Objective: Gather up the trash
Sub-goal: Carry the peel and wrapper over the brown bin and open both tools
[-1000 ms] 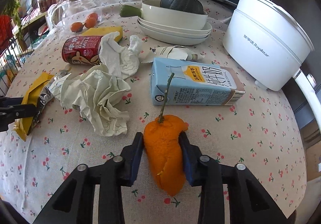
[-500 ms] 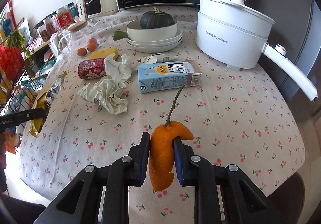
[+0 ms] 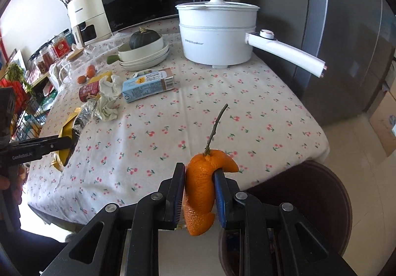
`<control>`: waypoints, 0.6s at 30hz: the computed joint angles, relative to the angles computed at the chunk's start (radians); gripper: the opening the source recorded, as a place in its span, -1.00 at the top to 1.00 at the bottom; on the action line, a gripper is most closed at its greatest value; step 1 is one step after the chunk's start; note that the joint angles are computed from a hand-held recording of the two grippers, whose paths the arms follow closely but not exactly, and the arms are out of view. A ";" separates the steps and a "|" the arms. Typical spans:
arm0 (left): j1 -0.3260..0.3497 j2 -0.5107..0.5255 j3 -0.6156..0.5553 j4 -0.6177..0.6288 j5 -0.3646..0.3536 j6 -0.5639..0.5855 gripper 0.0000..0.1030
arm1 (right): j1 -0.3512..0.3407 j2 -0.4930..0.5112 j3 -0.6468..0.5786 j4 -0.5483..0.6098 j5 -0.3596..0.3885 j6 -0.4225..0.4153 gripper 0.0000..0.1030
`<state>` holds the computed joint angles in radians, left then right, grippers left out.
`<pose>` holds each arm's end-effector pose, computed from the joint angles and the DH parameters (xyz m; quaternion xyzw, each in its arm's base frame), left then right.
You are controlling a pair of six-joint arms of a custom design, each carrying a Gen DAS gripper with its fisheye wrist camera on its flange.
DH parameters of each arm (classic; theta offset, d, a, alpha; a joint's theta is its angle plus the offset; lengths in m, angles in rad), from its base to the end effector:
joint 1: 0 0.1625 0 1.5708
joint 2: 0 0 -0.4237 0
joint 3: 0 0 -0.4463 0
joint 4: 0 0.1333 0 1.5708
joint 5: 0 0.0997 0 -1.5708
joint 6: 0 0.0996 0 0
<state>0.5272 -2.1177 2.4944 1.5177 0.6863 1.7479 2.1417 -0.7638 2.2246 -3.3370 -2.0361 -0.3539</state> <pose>0.0366 -0.2221 0.3321 -0.0875 0.8904 -0.3462 0.2823 0.3322 -0.3533 -0.0430 0.3976 -0.8764 0.1718 0.2105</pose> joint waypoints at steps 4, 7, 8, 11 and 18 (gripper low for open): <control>0.043 0.123 -0.046 -0.173 0.013 0.168 0.08 | -0.055 -0.057 0.055 -0.029 -0.034 0.001 0.55; 0.067 0.200 -0.075 -0.272 0.030 0.266 0.08 | -0.093 -0.091 0.091 -0.044 -0.049 0.005 0.55; 0.074 0.223 -0.084 -0.303 0.036 0.296 0.08 | -0.103 -0.099 0.100 -0.051 -0.053 0.003 0.55; 0.091 0.293 -0.107 -0.385 0.055 0.369 0.08 | -0.130 -0.119 0.131 -0.074 -0.067 -0.006 0.55; 0.123 0.445 -0.152 -0.536 0.098 0.498 0.08 | -0.195 -0.150 0.187 -0.114 -0.088 -0.045 0.55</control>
<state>0.6503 -1.6727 2.3423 0.9815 0.7848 2.2456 1.9470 -0.9140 2.4114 -3.4509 -2.1238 -0.3988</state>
